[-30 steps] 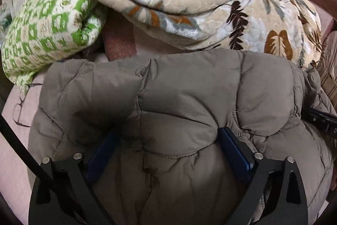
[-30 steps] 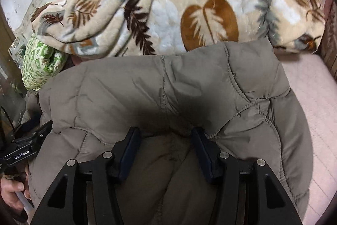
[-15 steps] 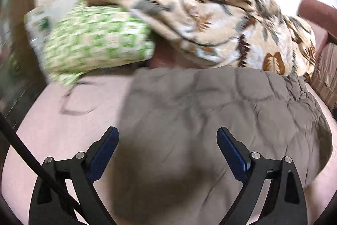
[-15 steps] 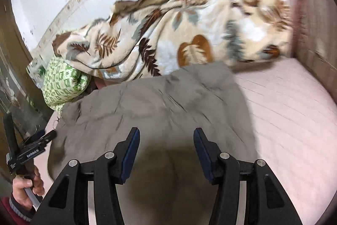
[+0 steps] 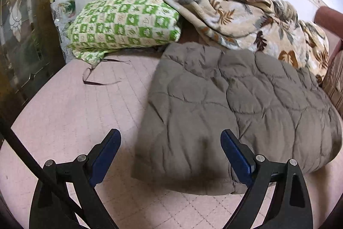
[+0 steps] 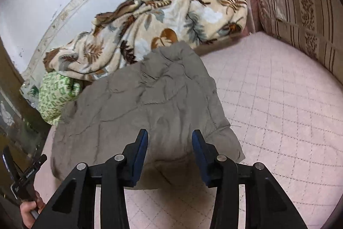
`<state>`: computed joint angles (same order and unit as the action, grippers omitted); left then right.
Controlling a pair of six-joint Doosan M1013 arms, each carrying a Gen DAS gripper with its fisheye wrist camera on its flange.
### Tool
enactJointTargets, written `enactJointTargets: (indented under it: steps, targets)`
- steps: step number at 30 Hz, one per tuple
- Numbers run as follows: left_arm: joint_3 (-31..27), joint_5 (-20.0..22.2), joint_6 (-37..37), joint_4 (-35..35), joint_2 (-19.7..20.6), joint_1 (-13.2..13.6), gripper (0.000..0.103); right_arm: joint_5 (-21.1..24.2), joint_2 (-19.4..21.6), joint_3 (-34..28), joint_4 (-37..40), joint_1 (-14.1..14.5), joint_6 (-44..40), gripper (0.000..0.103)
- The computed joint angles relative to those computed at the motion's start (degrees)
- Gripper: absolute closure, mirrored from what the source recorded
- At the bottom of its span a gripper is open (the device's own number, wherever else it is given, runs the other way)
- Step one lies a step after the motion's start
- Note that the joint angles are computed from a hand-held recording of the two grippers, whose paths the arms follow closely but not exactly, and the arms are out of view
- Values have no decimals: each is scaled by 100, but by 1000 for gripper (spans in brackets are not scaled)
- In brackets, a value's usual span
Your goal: Fold large clothes
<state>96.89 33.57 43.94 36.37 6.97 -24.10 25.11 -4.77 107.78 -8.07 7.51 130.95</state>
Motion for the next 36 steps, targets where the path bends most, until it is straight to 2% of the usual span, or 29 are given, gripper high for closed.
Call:
enactJointTargets:
  steps: [2,4,9,13,15,18,21,23,25,27,29,32,34,36]
  targets:
    - [-41,98,175,-155,111,25,8,88,84,-34,-116,-5,147,57]
    - [-113,250,450,-450,231,78,8,82,144,-33,153,-57,-59,57]
    - [-276,305,1123,-1550,415,288,8,368,412,-155,234,-66,-261,57]
    - [-383,458,1312,-1835,520,347,5,512,587,-197,736,-166,-647,57]
    - [-373,492,1098,-1549,491,291,5,529,631,-199,832,-185,-703,57]
    - [-260,434,305,-404,319,53,9,679,597,-270,321,-79,-216,57]
    - [-73,229,-745,976,96,-206,9,457,358,-222,-1204,257,989,57]
    - [3,52,-1082,1383,6,-315,9,249,261,-197,-2275,500,1608,57]
    - [31,-137,-1051,1391,-13,-379,9,-20,240,-171,-2499,603,1727,57]
    - [4,-213,-610,1088,65,-454,9,-239,333,-200,-1878,658,1118,57]
    - [-42,-123,-275,884,177,-523,9,-133,497,-306,-1429,733,560,57]
    - [-46,-32,-266,986,286,-591,9,-63,646,-382,-1265,823,314,57]
    - [-82,-24,-204,894,339,-585,9,58,726,-441,-1629,902,494,57]
    - [-117,-40,-55,670,375,-541,9,112,798,-471,-1661,916,449,57]
